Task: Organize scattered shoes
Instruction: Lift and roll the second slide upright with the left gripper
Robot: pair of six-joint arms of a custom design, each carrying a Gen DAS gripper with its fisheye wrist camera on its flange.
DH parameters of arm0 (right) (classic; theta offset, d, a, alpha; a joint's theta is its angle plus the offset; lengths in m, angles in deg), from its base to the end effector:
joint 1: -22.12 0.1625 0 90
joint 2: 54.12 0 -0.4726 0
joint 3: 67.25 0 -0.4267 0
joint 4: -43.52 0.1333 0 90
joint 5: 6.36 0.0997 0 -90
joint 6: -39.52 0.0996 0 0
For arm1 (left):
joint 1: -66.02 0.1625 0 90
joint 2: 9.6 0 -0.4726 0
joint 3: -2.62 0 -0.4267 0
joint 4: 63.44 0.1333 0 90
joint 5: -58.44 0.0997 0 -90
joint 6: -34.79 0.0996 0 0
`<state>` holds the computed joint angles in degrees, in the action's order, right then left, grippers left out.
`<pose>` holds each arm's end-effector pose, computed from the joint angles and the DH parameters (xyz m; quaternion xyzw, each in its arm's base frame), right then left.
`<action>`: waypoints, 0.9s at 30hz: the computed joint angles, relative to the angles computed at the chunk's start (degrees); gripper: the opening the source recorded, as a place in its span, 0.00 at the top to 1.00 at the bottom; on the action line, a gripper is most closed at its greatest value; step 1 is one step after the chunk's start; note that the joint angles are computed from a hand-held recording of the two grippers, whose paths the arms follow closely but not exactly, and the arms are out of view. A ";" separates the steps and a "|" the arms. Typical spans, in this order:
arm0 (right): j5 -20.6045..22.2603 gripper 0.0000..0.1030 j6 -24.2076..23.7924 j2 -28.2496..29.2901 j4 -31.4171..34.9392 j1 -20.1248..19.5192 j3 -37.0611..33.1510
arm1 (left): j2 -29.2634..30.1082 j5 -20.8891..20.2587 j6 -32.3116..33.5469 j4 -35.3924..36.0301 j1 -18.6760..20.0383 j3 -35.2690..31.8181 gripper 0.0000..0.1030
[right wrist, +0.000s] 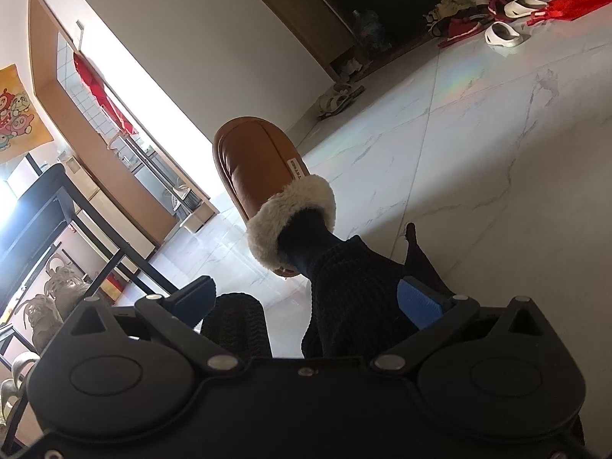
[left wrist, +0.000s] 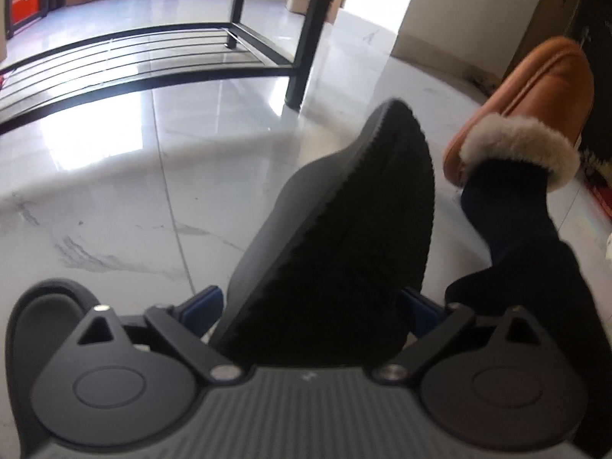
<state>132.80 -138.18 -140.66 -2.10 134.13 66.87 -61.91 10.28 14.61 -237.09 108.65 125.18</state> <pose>0.1954 -0.3288 0.2174 -0.1729 -0.6938 0.6808 0.1594 -0.2674 -0.5176 0.0858 0.1776 0.9115 -0.2877 0.2342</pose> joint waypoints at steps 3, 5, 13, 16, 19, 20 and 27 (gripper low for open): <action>-0.09 0.00 -0.18 0.05 -0.18 0.01 0.03 | 0.23 0.75 2.21 -1.76 -0.69 0.70 0.20; -0.05 0.00 -0.16 0.11 -0.19 0.03 0.01 | -0.11 0.60 2.36 -2.38 -0.90 1.24 0.23; 0.41 0.00 -0.76 0.46 -0.94 0.37 0.06 | -2.25 1.45 0.12 -6.69 -1.89 3.44 0.38; 0.57 0.00 -1.14 0.62 -1.16 0.48 0.01 | -3.10 2.95 1.00 -7.38 -2.65 3.77 0.38; 0.87 0.00 -1.54 0.77 -1.51 0.63 0.00 | -4.25 3.10 0.89 -6.86 -2.79 4.04 0.39; 1.04 0.00 -1.69 0.85 -1.62 0.71 -0.03 | -4.75 3.53 0.83 -6.78 -3.02 4.37 0.39; 1.34 0.00 -2.22 0.98 -1.89 0.85 -0.02 | -9.01 5.02 0.61 -8.15 -4.44 6.22 0.39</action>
